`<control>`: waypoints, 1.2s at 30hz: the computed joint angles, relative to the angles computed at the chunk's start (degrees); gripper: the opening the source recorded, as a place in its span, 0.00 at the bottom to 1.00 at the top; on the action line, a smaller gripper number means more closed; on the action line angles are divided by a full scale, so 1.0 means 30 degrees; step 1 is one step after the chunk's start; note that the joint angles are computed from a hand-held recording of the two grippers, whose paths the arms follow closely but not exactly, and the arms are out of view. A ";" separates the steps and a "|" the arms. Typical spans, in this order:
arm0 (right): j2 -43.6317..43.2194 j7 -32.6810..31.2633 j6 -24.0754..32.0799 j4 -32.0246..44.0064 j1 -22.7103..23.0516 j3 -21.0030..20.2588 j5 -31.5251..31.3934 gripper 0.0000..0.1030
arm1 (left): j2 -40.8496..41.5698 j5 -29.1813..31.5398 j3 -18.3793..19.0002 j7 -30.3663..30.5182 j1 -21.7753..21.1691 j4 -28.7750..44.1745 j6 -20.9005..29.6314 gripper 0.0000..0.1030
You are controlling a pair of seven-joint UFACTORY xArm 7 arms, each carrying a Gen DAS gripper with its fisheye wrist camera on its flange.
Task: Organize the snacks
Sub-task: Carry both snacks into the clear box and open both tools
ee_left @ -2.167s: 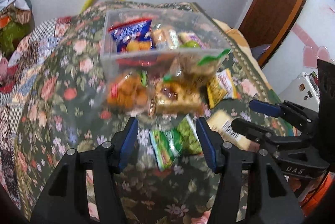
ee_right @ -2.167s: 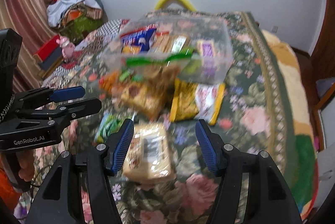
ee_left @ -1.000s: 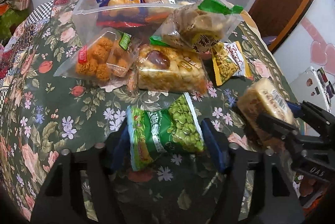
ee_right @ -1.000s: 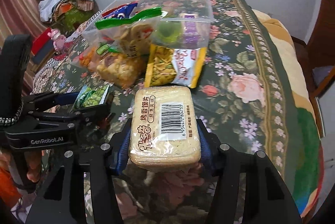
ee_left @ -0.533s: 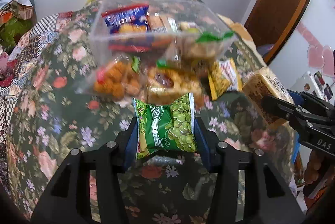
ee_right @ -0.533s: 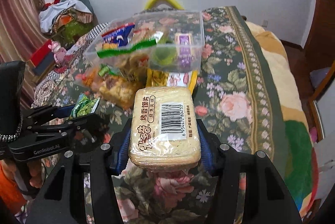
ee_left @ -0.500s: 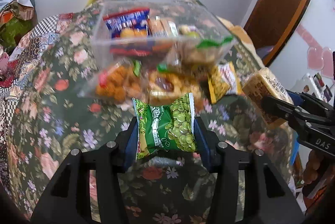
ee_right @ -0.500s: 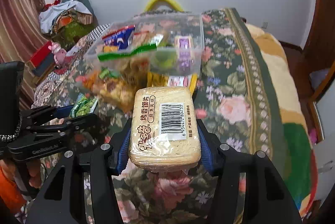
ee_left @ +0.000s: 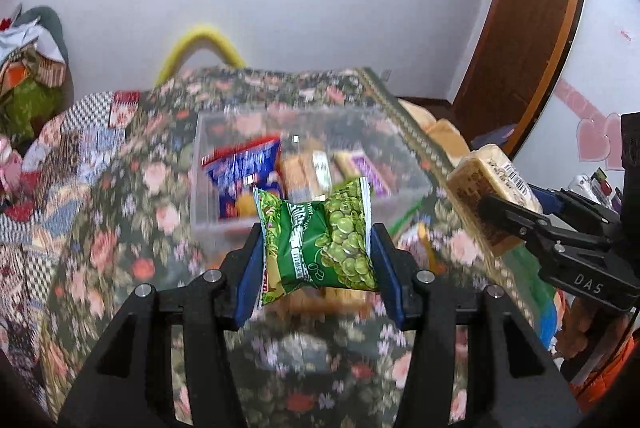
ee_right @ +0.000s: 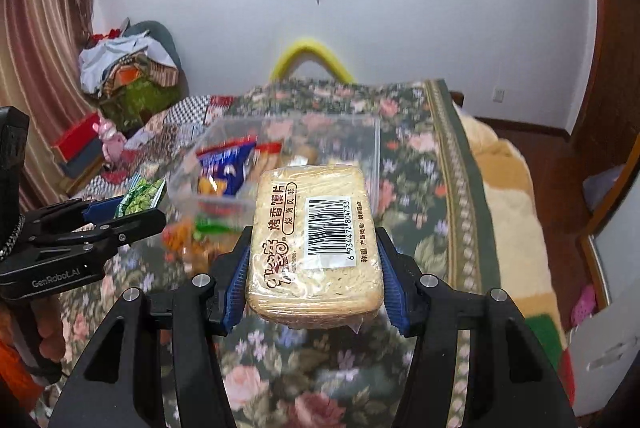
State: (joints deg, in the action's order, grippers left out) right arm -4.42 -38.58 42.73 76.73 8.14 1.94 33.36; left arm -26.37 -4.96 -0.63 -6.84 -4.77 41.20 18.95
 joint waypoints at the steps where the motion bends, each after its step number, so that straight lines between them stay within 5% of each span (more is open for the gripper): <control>1: 0.0138 0.0027 -0.0107 0.0211 0.0028 0.0039 -0.0010 0.51 | 0.0152 0.0051 -0.0005 0.0041 0.0009 0.0190 -0.0086 0.49; 8: 0.1806 0.0318 -0.0898 0.2176 0.0072 0.0532 -0.0205 0.51 | 0.2452 0.0763 -0.0338 0.0054 0.0280 0.2521 -0.0502 0.49; 18: 0.4474 0.1414 -0.1271 0.4731 -0.0136 0.1368 -0.1390 0.51 | 0.6530 -0.0798 0.0286 0.1554 0.0000 0.5934 -0.0421 0.50; 23: 0.6262 0.2407 -0.0654 0.6468 -0.0261 0.1719 -0.2270 0.51 | 0.8534 -0.3017 0.0324 0.3137 0.0292 0.7759 0.0258 0.50; 31: 0.9154 0.3826 0.1413 0.9821 -0.0534 0.2148 -0.3417 0.51 | 1.1529 -0.3905 -0.0310 0.3788 0.1419 1.0704 0.1566 0.50; 36: 0.9900 0.4047 0.1924 1.0641 -0.0446 0.2259 -0.4178 0.51 | 1.2455 -0.2222 -0.0149 0.2612 0.1353 1.1481 0.1882 0.50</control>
State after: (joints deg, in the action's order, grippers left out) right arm 25.28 -26.44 48.50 108.66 6.80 8.72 20.82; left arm 10.99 -11.63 -1.07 1.00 -0.71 75.64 24.59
